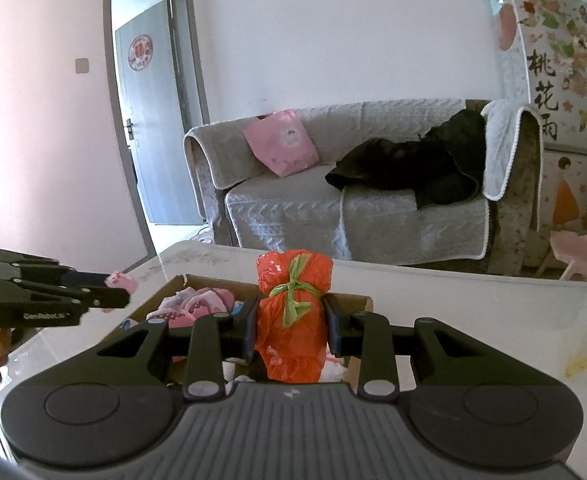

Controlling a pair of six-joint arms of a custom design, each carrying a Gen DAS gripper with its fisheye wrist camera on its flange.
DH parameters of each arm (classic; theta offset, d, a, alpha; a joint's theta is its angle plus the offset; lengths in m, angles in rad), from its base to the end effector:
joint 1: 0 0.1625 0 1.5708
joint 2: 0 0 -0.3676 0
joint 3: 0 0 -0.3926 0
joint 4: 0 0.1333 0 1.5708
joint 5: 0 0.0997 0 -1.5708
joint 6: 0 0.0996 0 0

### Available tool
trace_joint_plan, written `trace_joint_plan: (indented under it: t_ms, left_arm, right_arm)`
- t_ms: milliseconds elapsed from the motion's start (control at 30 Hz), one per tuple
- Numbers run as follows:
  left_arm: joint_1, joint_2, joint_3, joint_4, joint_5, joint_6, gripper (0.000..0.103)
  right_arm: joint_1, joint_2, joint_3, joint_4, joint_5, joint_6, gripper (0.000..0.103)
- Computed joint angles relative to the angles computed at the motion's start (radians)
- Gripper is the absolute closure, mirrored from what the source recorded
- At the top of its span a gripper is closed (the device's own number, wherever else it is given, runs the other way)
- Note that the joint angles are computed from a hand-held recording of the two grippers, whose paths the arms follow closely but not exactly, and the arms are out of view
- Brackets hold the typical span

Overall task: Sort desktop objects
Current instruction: 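Carry the pink slipper and orange bundle over the cardboard box with both tools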

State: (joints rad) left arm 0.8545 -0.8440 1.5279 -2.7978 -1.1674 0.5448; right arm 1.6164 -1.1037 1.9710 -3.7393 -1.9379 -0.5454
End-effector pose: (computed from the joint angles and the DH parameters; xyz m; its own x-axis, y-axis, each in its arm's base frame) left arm -0.3173 -0.6270 0.1623 -0.4159 0.7203 -0.5552 0.9093 0.3186 -0.2678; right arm 0.1219 -0.5307 0.2627 -0.8043 0.1211 0.5817 -0.5023 0.3847 -0.7744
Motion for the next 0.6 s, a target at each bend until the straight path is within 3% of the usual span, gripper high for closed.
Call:
trace_joint_plan:
  t_ms: [500, 600]
  left_arm:
    - [0.028, 0.138, -0.142, 0.133, -0.040, -0.055, 0.067]
    - [0.022, 0.154, -0.135, 0.118, -0.020, -0.036, 0.067]
  right_arm:
    - [-0.048, 0.067, -0.101, 0.122, 0.017, 0.044, 0.073]
    - [-0.051, 0.081, -0.116, 0.137, 0.010, 0.057, 0.073]
